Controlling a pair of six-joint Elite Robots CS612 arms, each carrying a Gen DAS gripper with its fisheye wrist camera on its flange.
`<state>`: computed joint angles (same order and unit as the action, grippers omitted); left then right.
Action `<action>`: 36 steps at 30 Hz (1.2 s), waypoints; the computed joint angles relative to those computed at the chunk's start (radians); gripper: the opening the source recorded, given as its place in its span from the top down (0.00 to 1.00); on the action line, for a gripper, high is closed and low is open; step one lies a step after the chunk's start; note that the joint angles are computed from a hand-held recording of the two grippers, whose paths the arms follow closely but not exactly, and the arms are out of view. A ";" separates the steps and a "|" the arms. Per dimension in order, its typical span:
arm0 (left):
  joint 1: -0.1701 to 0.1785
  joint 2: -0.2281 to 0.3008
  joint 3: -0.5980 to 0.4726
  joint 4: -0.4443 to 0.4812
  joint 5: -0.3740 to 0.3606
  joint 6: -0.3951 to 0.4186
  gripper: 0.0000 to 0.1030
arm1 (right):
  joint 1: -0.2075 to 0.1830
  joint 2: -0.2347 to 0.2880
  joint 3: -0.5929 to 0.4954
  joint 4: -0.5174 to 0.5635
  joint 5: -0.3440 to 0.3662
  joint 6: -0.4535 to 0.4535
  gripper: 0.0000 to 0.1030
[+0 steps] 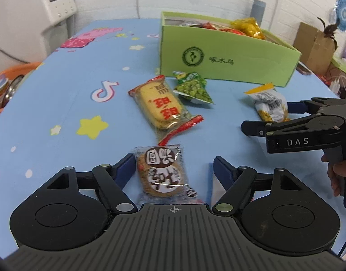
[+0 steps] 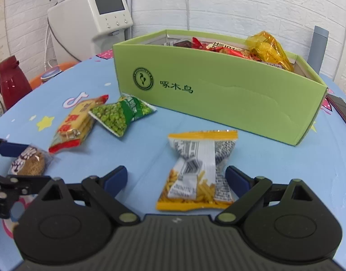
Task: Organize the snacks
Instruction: 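Move the left tool over the round cookie packet, then lower the left tool and grasp the round cookie packet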
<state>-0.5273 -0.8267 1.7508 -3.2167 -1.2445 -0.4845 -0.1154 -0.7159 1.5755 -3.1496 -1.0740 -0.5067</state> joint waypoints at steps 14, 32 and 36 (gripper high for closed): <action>0.015 -0.035 0.076 -0.160 -0.107 0.027 0.40 | -0.060 -0.093 0.214 -0.233 0.091 0.092 0.10; 0.077 -0.038 0.071 -0.111 -0.361 -0.197 0.71 | 0.037 -0.081 0.155 0.093 0.219 -0.314 0.13; 0.079 -0.028 0.053 -0.101 -0.372 -0.171 0.81 | 0.029 -0.095 0.179 0.079 0.229 -0.275 0.26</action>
<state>-0.4482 -0.8550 1.8036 -3.3178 -1.6167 -0.6558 -0.0865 -0.8112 1.7546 -3.0705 -0.8449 -0.7818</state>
